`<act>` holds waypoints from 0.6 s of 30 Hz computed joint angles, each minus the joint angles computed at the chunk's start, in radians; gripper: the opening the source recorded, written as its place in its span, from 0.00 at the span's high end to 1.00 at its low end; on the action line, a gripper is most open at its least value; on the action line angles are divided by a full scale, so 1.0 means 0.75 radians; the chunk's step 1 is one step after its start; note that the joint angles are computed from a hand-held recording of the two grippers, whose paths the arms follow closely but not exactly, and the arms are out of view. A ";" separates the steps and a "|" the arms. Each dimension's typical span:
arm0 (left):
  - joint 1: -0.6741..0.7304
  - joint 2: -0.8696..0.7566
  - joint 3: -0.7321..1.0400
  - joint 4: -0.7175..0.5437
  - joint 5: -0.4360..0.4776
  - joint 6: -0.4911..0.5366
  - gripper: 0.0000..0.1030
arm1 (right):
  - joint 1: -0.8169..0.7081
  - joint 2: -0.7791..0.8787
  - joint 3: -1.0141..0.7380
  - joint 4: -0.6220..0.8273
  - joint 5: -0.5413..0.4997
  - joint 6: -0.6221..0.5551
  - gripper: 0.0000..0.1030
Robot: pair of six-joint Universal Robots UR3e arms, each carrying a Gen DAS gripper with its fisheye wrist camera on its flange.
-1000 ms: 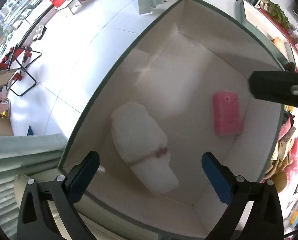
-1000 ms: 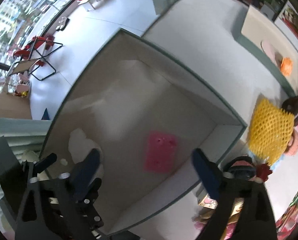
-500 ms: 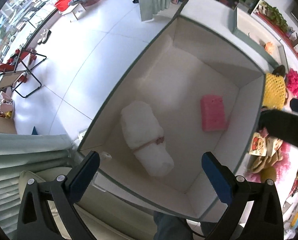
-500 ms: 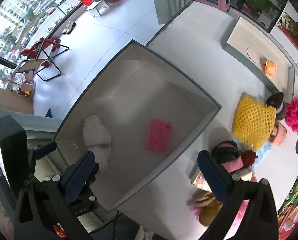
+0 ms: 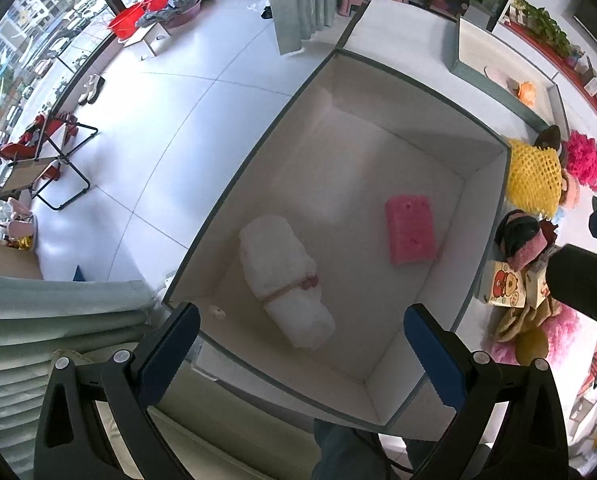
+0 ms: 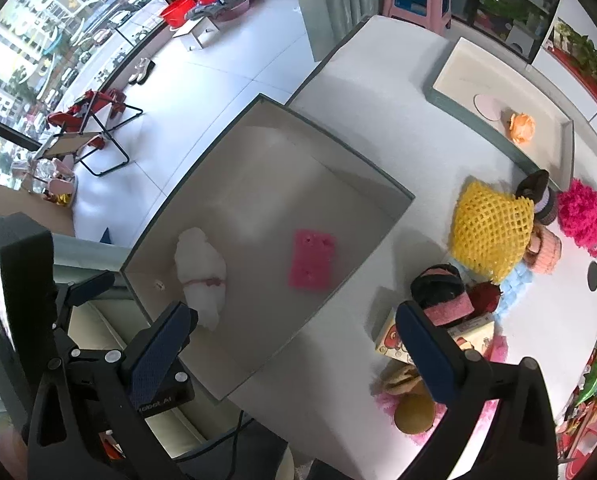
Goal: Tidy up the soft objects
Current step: 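Move both tools back over the pile of soft items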
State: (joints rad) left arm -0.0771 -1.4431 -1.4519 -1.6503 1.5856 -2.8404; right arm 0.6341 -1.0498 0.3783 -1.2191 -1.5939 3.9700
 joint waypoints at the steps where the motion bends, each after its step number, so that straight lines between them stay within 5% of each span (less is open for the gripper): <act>1: -0.003 -0.004 0.008 -0.009 0.004 -0.005 0.00 | -0.001 -0.028 0.054 -0.029 0.002 0.000 0.00; 8: -0.051 -0.035 0.048 -0.052 0.061 -0.026 0.00 | 0.009 -0.190 0.337 -0.191 0.007 0.028 0.00; 18: -0.329 -0.182 0.201 -0.143 0.071 -0.083 0.00 | -0.123 -0.886 1.369 -0.489 0.070 0.252 0.00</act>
State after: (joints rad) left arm -0.3237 -1.5799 -1.3014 -1.7577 1.6392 -2.9026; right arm 0.5421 -1.7140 1.4048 -1.5858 -1.5417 4.1590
